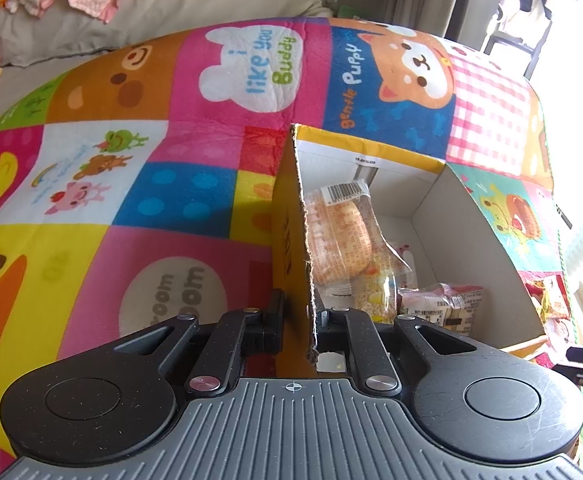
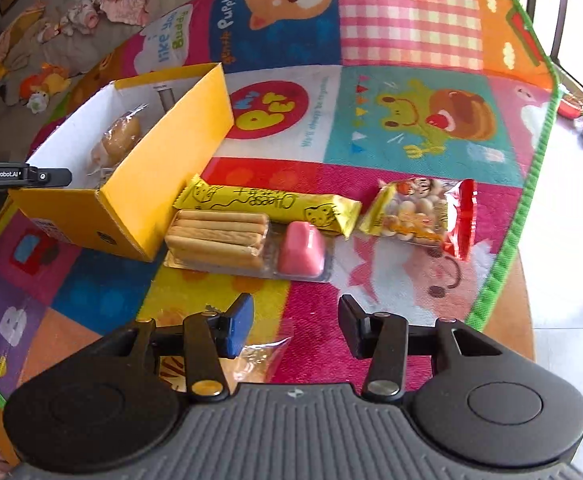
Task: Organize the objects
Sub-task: 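Move the right gripper back to the bagged round bun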
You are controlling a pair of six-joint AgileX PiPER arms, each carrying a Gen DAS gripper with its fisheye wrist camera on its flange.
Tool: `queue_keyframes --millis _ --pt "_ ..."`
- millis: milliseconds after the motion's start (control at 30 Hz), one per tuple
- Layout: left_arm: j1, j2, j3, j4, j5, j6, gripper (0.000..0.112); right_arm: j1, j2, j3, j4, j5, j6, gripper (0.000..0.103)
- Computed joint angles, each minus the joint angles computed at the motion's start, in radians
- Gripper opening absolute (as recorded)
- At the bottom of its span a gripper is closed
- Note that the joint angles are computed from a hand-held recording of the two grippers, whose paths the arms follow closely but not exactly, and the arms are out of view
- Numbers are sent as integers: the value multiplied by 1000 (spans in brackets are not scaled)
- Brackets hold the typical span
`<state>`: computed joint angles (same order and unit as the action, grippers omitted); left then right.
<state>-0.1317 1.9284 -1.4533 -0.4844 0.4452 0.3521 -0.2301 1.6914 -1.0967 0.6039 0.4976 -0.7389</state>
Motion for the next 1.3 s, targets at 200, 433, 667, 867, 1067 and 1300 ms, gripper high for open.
queue_keyframes --millis 200,433,667,867,1067,1300 --pt "0 1 -1 6 1 -5 13 13 37 -98 46 7 0 48" --pt "4 5 -4 -6 6 8 13 108 281 -433 -102 33 257 47" --pt "6 7 -7 -10 9 13 14 87 354 -494 -76 126 216 47" --pt "4 9 -8 -8 6 4 14 11 159 -216 -3 123 63 47" --pt "2 7 -4 0 2 -7 13 -40 -121 82 10 -41 -20 67" --pt "-5 6 -6 28 -1 -38 13 -139 -321 257 263 113 -217 88"
